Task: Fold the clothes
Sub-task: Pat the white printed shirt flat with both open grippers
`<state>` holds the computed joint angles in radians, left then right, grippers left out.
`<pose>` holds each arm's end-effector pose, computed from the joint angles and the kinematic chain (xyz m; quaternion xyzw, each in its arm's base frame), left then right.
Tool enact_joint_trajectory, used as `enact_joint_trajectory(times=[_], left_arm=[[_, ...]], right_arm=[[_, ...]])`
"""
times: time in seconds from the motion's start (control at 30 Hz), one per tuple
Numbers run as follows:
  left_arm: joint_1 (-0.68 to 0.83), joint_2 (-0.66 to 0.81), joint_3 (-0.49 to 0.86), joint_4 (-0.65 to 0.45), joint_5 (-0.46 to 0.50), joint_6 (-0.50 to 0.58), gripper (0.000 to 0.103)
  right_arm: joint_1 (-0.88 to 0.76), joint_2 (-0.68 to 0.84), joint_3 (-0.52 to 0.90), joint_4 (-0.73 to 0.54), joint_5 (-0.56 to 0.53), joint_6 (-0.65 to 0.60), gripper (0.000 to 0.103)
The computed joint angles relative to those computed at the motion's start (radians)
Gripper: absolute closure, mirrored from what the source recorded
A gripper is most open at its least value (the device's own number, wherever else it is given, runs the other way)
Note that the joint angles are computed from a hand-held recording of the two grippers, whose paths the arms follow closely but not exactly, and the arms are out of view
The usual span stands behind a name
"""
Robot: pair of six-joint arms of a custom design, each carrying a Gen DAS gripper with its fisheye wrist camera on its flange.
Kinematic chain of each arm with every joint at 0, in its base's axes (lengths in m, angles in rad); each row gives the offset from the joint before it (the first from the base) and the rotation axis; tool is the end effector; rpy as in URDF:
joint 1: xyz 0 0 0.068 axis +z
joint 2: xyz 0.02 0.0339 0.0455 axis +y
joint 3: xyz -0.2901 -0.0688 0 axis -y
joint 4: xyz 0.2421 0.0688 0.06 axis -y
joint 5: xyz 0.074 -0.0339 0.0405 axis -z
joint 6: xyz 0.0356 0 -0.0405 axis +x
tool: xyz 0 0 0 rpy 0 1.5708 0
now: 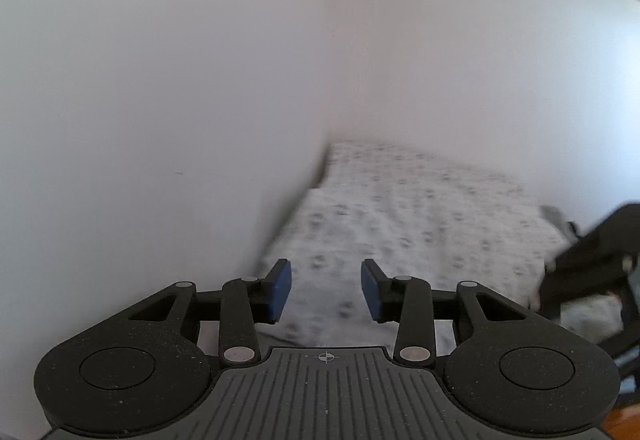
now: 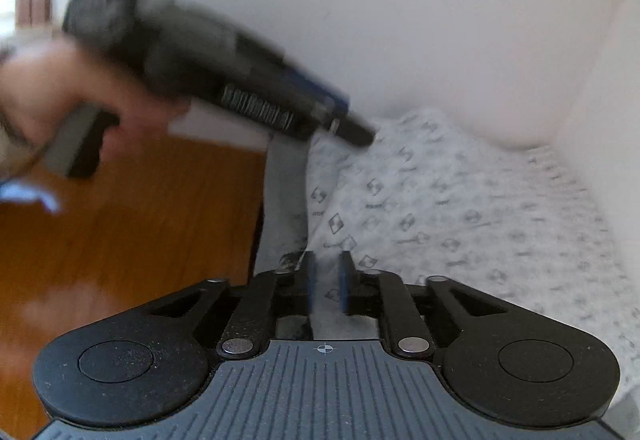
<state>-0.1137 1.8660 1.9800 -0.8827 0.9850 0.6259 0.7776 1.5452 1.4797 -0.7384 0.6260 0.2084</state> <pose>0.3995 -0.0755 0.4131 0.4653 0.6897 -0.3340 0.4430 0.2494 0.2163 0.3735 -0.1372 0.8792 -0.0831 0.4487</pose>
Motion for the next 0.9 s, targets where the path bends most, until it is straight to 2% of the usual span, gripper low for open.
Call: enact_joint_trajectory(times=[0.03, 0.1, 0.17, 0.23, 0.33, 0.43, 0.53, 0.6, 0.63, 0.7, 0.73, 0.77, 0.8, 0.83, 0.9], left_arm=[[0.005, 0.000, 0.000, -0.022, 0.031, 0.023, 0.061], [-0.006, -0.006, -0.015, -0.034, 0.007, 0.060, 0.061], [-0.019, -0.014, -0.031, -0.043, -0.017, 0.094, 0.066], [-0.037, -0.004, -0.024, -0.059, -0.104, 0.096, 0.067], [-0.037, 0.026, 0.014, -0.101, -0.123, 0.101, 0.067], [-0.022, 0.058, 0.095, -0.194, -0.133, 0.148, 0.067], [-0.024, 0.085, 0.156, -0.262, -0.151, 0.186, 0.066], [0.009, 0.081, 0.161, -0.231, -0.111, 0.133, 0.065], [0.010, 0.059, 0.115, -0.160, -0.080, 0.060, 0.066], [0.007, 0.055, 0.126, -0.167, -0.047, 0.080, 0.061], [0.005, 0.053, 0.133, -0.173, -0.031, 0.091, 0.054], [0.001, 0.032, 0.098, -0.130, -0.038, 0.084, 0.044], [-0.003, 0.010, 0.062, -0.087, -0.045, 0.078, 0.041], [-0.001, 0.015, 0.070, -0.098, -0.042, 0.077, 0.039], [0.008, 0.044, 0.116, -0.158, -0.021, 0.086, 0.036]], right_arm=[[0.012, -0.021, -0.013, 0.009, 0.037, 0.008, 0.073], [0.020, -0.079, -0.059, 0.029, 0.145, -0.001, 0.073], [-0.028, -0.145, -0.106, 0.030, 0.199, 0.000, 0.073], [-0.121, -0.201, -0.154, 0.029, 0.230, 0.007, 0.073], [-0.301, -0.263, -0.227, 0.054, 0.208, -0.006, 0.074], [-0.443, -0.287, -0.298, 0.075, 0.168, -0.043, 0.074], [-0.516, -0.321, -0.356, 0.122, 0.095, -0.060, 0.074], [-0.513, -0.285, -0.307, 0.058, 0.128, -0.034, 0.074], [-0.509, -0.258, -0.263, 0.007, 0.149, 0.006, 0.074], [-0.503, -0.258, -0.242, 0.020, 0.152, 0.028, 0.074], [-0.498, -0.269, -0.251, 0.067, 0.141, 0.006, 0.075], [-0.493, -0.272, -0.254, 0.110, 0.130, -0.017, 0.076], [-0.489, -0.239, -0.223, 0.135, 0.126, -0.050, 0.083], [-0.485, -0.205, -0.190, 0.157, 0.120, -0.083, 0.087], [-0.484, -0.103, -0.094, 0.192, 0.112, -0.161, 0.087]])
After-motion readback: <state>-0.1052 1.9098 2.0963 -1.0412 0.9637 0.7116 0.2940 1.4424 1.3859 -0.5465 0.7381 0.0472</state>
